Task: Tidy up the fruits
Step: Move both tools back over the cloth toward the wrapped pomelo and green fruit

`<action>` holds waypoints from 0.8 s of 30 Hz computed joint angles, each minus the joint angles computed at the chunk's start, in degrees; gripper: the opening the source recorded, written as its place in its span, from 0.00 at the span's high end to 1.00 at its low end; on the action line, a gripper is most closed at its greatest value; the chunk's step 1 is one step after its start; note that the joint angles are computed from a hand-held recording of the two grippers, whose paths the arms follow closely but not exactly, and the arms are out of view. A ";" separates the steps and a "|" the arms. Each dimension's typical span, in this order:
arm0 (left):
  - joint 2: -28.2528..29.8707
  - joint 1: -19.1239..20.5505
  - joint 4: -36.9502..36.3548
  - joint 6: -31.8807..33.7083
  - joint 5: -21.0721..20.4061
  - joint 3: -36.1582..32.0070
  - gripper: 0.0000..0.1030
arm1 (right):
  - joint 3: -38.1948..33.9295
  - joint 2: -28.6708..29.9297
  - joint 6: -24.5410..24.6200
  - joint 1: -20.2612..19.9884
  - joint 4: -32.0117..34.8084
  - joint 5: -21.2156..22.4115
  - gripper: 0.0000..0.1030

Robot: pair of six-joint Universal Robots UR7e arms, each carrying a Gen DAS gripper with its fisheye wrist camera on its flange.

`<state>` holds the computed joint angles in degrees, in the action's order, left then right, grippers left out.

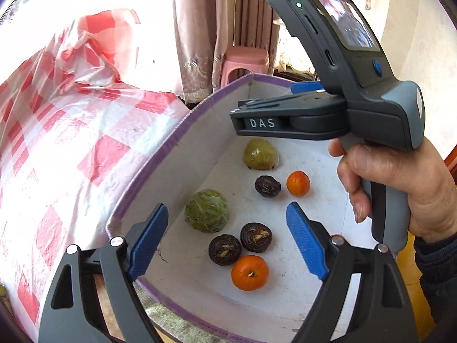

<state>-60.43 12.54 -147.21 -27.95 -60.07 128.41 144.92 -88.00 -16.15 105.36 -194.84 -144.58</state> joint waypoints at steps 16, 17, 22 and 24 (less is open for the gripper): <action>-18.17 -2.19 6.81 -15.57 13.19 8.39 0.18 | -1.92 4.83 9.64 13.67 7.89 0.54 0.22; -19.42 -2.23 8.01 -16.38 13.64 8.68 0.18 | -2.15 5.59 10.23 14.55 8.21 0.65 0.22; -26.52 -3.30 15.49 -21.43 16.38 10.19 0.18 | -3.25 8.87 13.55 18.22 10.28 2.13 0.22; -29.38 -4.07 19.57 -24.02 17.95 10.61 0.17 | -3.56 10.09 14.60 19.49 10.94 2.85 0.22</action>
<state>-89.82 8.47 -127.64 -51.97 -42.12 139.02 141.36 -77.92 -1.56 124.85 -183.90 -141.74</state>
